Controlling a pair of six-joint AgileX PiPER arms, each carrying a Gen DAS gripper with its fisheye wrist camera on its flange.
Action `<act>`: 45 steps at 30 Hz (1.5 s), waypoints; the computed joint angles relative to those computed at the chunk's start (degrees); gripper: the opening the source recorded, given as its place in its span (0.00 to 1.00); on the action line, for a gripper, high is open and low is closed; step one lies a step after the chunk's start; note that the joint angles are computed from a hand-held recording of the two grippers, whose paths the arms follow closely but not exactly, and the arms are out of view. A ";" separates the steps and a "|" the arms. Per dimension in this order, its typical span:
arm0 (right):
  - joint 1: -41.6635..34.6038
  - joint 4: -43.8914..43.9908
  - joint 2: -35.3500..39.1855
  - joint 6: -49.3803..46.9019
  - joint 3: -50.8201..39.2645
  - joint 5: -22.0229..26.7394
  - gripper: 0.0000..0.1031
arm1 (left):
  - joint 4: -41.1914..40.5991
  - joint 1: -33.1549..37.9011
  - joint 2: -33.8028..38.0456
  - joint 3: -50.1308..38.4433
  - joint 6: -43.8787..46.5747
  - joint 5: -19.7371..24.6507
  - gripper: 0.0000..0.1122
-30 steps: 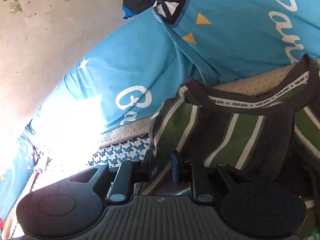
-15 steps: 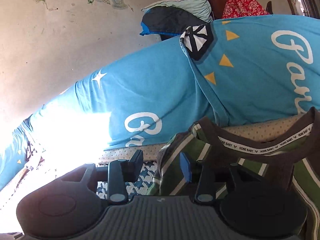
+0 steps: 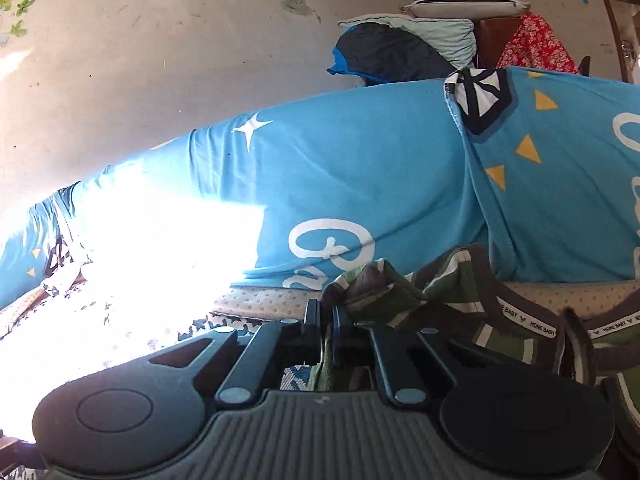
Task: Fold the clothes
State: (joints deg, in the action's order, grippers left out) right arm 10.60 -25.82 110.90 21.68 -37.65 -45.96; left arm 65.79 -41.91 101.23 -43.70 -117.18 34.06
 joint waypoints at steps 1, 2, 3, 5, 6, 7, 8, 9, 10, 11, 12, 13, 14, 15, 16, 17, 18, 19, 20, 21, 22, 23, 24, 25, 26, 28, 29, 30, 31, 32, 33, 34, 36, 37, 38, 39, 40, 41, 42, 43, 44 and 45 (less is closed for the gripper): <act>0.46 -1.58 0.25 1.95 -1.00 0.68 0.07 | -0.04 0.00 0.09 -0.03 0.05 0.21 0.91; -0.23 -5.45 1.96 6.19 -2.53 0.49 0.07 | -0.23 -0.03 0.22 -0.15 0.23 0.45 0.91; -1.06 -10.05 3.59 11.40 -4.27 0.40 0.08 | -0.23 0.02 0.30 -0.15 0.19 0.58 0.91; -1.28 -12.57 5.09 14.95 -6.06 1.63 0.09 | -0.29 0.08 0.34 -0.15 0.07 0.82 0.91; -1.09 -12.47 5.30 15.12 -6.42 2.15 0.09 | -0.47 0.05 0.29 -0.19 0.07 0.96 0.91; -1.76 -13.20 5.27 15.12 -5.94 0.44 0.10 | -0.62 0.09 0.22 -0.26 0.09 0.97 0.91; -2.49 -13.97 5.24 15.09 -5.43 -1.37 0.12 | -0.54 0.24 0.06 -0.21 -0.07 0.85 0.91; -2.86 -14.22 4.73 14.60 -5.00 -2.07 0.14 | -0.40 0.24 -0.16 -0.12 -0.35 0.79 0.91; -3.22 -14.45 4.20 14.10 -4.59 -2.71 0.15 | -0.31 0.20 -0.38 -0.06 -0.56 0.76 0.91; -3.58 -14.71 3.68 13.62 -4.18 -3.35 0.16 | -0.26 0.11 -0.74 0.05 -0.69 0.71 0.91; -3.90 -14.71 2.98 13.55 -4.02 -3.07 0.16 | -0.23 0.02 -1.13 0.17 -0.78 0.65 0.91; -4.52 -14.82 1.97 14.24 -4.04 -1.90 0.16 | -0.20 -0.08 -1.53 0.29 -0.86 0.61 0.91; -5.17 -14.98 0.95 15.01 -4.13 -0.66 0.16 | 0.09 -0.20 -1.88 0.41 -1.22 0.57 0.91; -6.70 -16.95 -0.08 17.86 -4.64 0.96 0.16 | 0.44 -0.33 -2.20 0.51 -1.63 0.53 0.91; -8.24 -19.16 -1.06 20.98 -5.26 2.58 0.16 | 0.78 -0.60 -2.38 0.47 -1.91 0.70 0.91; -10.36 -21.49 -1.94 24.12 -5.60 3.17 0.16 | 1.11 -0.89 -2.52 0.40 -2.16 0.91 0.91; -12.11 -22.81 -2.71 26.03 -5.66 3.40 0.16 | 1.29 -1.18 -2.62 0.38 -2.15 0.90 0.91; -13.94 -24.10 -3.93 28.20 -5.71 4.27 0.16 | 1.44 -1.47 -2.71 0.38 -2.10 0.85 0.91; -15.78 -25.53 -5.10 30.52 -5.89 5.20 0.17 | 1.58 -1.76 -2.80 0.37 -2.05 0.80 0.91; -17.26 -27.74 -6.01 33.24 -5.82 5.26 0.17 | 1.72 -2.05 -2.89 0.36 -1.99 0.75 0.91; -18.74 -30.04 -6.87 36.04 -5.80 5.23 0.17 | 1.77 -2.19 -2.96 0.42 -2.00 0.48 0.91; -20.23 -32.39 -7.70 38.89 -5.85 5.16 0.17 | 2.06 -2.33 -2.89 0.52 -2.26 0.24 0.91; -20.86 -33.83 -8.70 40.17 -5.19 5.54 0.20 | 2.11 -2.70 -2.70 0.41 -2.16 0.35 0.91; -21.45 -35.29 -9.71 41.43 -4.53 5.93 0.22 | 2.06 -3.13 -2.47 0.22 -1.94 0.54 0.91; -22.06 -36.81 -10.72 42.75 -3.89 6.30 0.26 | 1.89 -3.48 -2.21 0.01 -1.52 0.67 0.91; -22.89 -38.49 -12.00 41.75 -1.71 6.84 0.30 | 1.49 -3.87 -1.93 -0.16 -1.14 0.49 0.91; -23.23 -39.64 -12.34 41.49 -0.91 7.15 0.32 | 1.37 -3.89 -1.95 -0.12 -1.09 0.15 0.91; -23.06 -40.86 -13.36 41.49 0.29 8.86 0.33 | 1.28 -3.85 -1.99 -0.04 -1.08 -0.26 0.91; -22.83 -42.15 -14.43 41.64 1.47 10.68 0.33 | 1.35 -3.77 -2.04 0.06 -1.05 -0.59 0.91; -24.33 -44.23 -15.58 41.49 3.13 10.75 0.33 | 1.40 -3.76 -2.06 0.13 -0.98 -0.71 0.91; -24.79 -44.69 -15.70 40.48 4.16 10.77 0.34 | 1.34 -3.87 -2.04 0.11 -0.92 -0.66 0.91; -25.64 -46.37 -16.03 40.18 5.07 10.91 0.35 | 1.23 -4.01 -2.01 0.08 -0.85 -0.59 0.91; -26.43 -46.69 -16.33 37.69 6.59 11.96 0.37 | 1.12 -4.03 -2.06 0.11 -0.85 -0.71 0.91; -26.41 -45.99 -16.07 36.69 7.38 12.71 0.37 | 1.10 -3.99 -2.04 0.09 -0.84 -0.81 0.91; -26.48 -46.66 -15.41 37.98 7.46 13.16 0.37 | 1.07 -3.94 -1.96 0.04 -0.77 -0.89 0.91; -26.59 -48.38 -14.84 40.44 7.30 13.71 0.37 | 0.89 -3.78 -1.74 -0.10 -0.49 -1.09 0.91; -26.38 -48.45 -13.75 41.74 6.87 14.01 0.37 | 0.69 -3.60 -1.49 -0.26 -0.17 -1.32 0.91; -26.10 -46.82 -13.37 40.74 7.05 13.99 0.37 | 0.49 -3.29 -1.26 -0.37 0.22 -1.72 0.91; -25.80 -44.49 -12.94 38.99 7.37 13.83 0.37 | 0.25 -3.11 -1.12 -0.43 0.51 -2.04 0.91; -25.40 -42.95 -12.90 37.61 7.66 13.84 0.38 | 0.20 -3.00 -1.04 -0.41 0.61 -2.23 0.91; -24.98 -41.41 -12.86 36.20 7.96 13.85 0.38 | 0.12 -3.00 -0.92 -0.43 0.74 -2.20 0.91; -24.53 -40.12 -12.95 34.78 8.32 13.99 0.35 | 0.04 -3.07 -0.81 -0.45 0.83 -2.12 0.91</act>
State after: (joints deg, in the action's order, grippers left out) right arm -13.94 -65.94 97.95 56.46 -29.33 -31.98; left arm 65.83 -44.98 100.42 -44.14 -116.35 31.93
